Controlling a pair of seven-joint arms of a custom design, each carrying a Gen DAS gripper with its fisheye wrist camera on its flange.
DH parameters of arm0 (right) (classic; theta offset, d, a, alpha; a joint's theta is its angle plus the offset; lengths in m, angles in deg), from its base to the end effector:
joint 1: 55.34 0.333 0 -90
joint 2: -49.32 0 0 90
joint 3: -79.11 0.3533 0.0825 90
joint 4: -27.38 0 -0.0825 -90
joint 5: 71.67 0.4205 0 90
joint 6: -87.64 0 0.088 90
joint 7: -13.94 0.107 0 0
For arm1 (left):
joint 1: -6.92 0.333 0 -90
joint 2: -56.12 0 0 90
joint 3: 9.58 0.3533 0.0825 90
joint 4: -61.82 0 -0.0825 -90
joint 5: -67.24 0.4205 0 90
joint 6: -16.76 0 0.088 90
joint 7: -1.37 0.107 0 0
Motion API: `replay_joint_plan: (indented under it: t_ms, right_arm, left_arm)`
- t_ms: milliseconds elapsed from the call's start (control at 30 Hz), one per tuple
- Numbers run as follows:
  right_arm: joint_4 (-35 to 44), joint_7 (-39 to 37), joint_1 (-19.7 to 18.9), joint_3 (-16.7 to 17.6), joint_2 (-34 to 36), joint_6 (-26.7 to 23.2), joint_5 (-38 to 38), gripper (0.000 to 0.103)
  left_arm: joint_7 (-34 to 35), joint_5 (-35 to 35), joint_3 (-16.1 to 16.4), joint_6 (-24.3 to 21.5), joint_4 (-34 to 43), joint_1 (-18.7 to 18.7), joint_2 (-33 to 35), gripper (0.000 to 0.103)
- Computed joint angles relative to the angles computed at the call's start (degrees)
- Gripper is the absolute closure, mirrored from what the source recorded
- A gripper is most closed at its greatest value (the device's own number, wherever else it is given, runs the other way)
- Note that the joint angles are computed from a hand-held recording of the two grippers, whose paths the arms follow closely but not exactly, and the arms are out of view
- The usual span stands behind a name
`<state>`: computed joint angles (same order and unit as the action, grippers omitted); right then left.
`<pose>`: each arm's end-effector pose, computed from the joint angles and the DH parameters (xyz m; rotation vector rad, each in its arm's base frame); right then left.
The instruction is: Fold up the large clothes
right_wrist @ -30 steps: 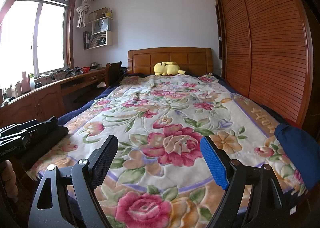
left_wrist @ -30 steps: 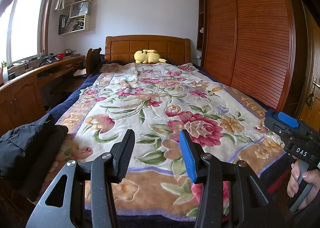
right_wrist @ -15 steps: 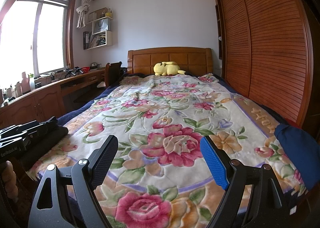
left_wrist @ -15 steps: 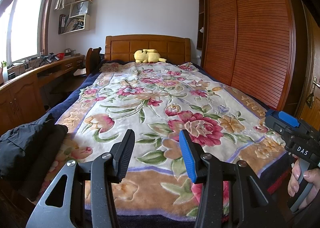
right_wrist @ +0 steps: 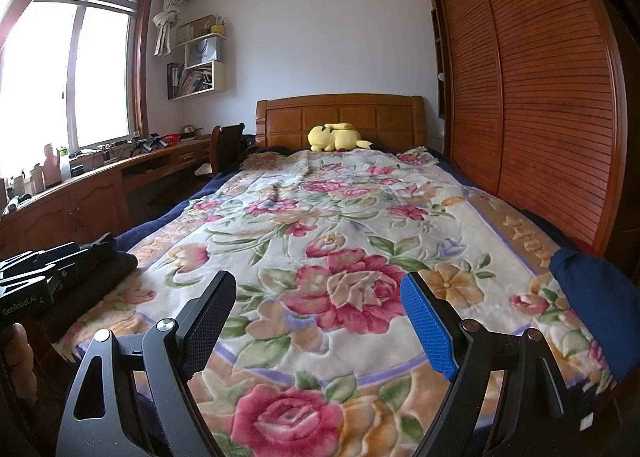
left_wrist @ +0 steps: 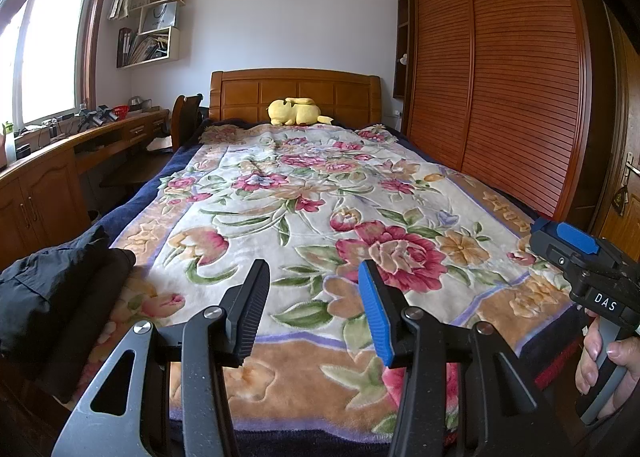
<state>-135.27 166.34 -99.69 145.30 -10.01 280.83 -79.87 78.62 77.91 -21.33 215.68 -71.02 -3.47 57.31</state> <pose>0.3701 0.1790 0.4287 -1.2632 1.6338 -1.2117 0.5313 -0.2390 0.4847 -1.2845 1.8871 -1.2554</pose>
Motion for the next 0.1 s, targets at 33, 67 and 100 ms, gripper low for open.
replay_joint_plan:
  t_ms: [33, 67, 100]
  right_arm:
    - [0.04, -0.01, 0.02, 0.0, -0.02, -0.1, 0.02, 0.018]
    - [0.06, -0.01, 0.02, -0.02, -0.02, -0.13, 0.02, 0.018]
    - [0.02, -0.02, -0.01, -0.01, 0.05, 0.0, 0.0, 0.018]
  left_arm:
    - [-0.3, 0.37, 0.01, 0.04, 0.14, 0.09, 0.2, 0.056]
    - [-0.32, 0.38, -0.01, -0.04, 0.07, 0.1, 0.08, 0.056]
    - [0.25, -0.31, -0.03, -0.11, -0.03, -0.04, -0.04, 0.056]
